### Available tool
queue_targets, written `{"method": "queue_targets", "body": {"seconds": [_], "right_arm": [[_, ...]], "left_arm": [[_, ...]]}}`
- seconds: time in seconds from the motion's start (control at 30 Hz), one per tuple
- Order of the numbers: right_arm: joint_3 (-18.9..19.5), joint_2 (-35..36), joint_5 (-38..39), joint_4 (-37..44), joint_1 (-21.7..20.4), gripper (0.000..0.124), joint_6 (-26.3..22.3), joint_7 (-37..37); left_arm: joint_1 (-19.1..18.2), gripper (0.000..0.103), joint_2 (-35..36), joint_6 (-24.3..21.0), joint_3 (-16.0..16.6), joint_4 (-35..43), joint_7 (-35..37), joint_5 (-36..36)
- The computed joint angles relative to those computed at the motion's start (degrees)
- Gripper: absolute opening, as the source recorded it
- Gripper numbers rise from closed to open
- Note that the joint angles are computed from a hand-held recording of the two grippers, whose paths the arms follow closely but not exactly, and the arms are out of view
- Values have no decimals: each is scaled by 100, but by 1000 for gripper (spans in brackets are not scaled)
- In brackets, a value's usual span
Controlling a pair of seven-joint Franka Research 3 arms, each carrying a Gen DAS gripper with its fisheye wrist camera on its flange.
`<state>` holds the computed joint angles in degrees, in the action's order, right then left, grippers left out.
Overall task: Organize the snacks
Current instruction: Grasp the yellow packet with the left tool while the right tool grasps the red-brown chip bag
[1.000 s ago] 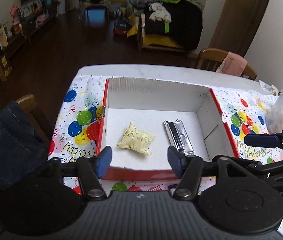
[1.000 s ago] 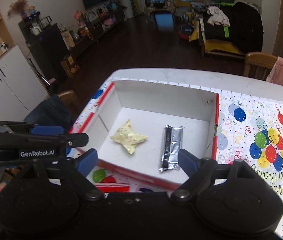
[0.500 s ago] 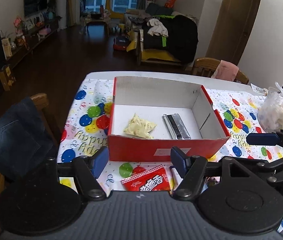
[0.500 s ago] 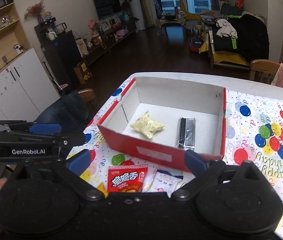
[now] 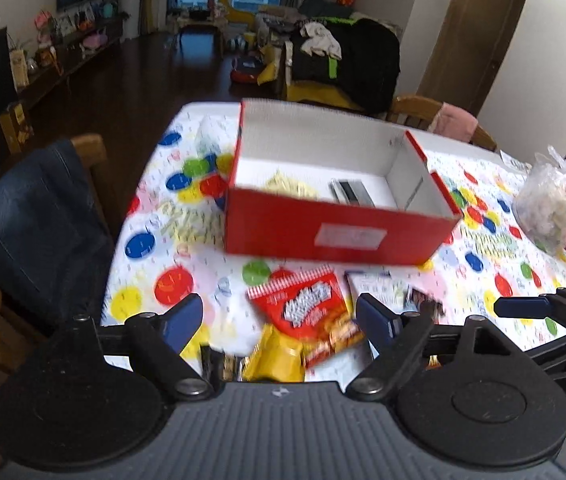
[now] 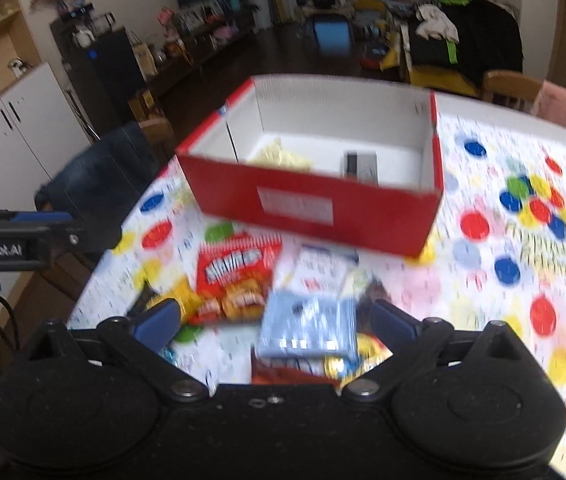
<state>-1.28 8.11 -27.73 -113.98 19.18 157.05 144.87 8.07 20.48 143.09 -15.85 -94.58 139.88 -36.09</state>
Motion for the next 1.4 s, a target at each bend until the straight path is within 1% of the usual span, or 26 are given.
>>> {"method": "queue_targets", "body": {"seconds": [0.13, 0.23, 0.3, 0.4, 0.47, 0.57, 0.7, 0.73, 0.77, 0.83, 0.9, 1.07, 1.17, 1.2, 1.33, 1.37, 1.4], "right_arm": [[44, -86, 115, -271, 31, 101, 43, 335], [112, -50, 334, -335, 35, 101, -108, 337], [152, 20, 576, -319, 20, 101, -196, 225], [221, 82, 1031, -345, -4, 99, -203, -90], [272, 127, 1404, -331, -27, 97, -194, -404], [285, 178, 1724, -288, -2, 94, -232, -701], [252, 265, 1900, -213, 76, 93, -273, -924], [242, 289, 1914, -192, 92, 88, -280, -960], [236, 319, 1944, -159, 102, 86, -302, -1010], [208, 378, 1973, -108, 128, 85, -319, -1050], [181, 400, 1982, -102, 151, 82, -311, -1068], [134, 439, 2003, -70, 175, 77, -354, -1073], [118, 468, 2005, -34, 184, 73, -409, -1077], [111, 475, 1988, -20, 190, 73, -431, -1074], [87, 496, 1927, 12, 206, 67, -486, -1031], [87, 501, 1934, 14, 202, 63, -494, -1026], [87, 508, 1939, 22, 199, 61, -514, -1026]], "left_arm": [[28, 84, -6, -36, 6, -164, 155, 15], [23, 84, 58, -143, 29, -154, 195, 110], [38, 84, 109, -227, 25, -140, 266, 164], [84, 84, 240, -613, 1, -21, 523, 309], [74, 84, 280, -700, -13, -24, 736, 397], [44, 84, 396, -827, -33, 89, 919, 473], [-141, 84, 697, -820, 56, 443, 528, 832], [-181, 84, 781, -807, 73, 541, 400, 944], [-196, 84, 882, -872, 71, 679, 291, 1038], [-174, 84, 1056, -1058, 25, 935, 142, 1137], [-169, 84, 1209, -1218, -5, 1159, 11, 1233], [-273, 83, 1637, -1721, 31, 1807, -569, 1575], [-297, 82, 1782, -1800, 9, 2000, -784, 1699], [-297, 79, 1816, -1813, -6, 2044, -828, 1719], [-310, 75, 1901, -1887, -42, 2175, -936, 1812], [-318, 71, 1910, -1891, -45, 2187, -945, 1842], [-322, 65, 1917, -1903, -49, 2197, -947, 1868]]}}
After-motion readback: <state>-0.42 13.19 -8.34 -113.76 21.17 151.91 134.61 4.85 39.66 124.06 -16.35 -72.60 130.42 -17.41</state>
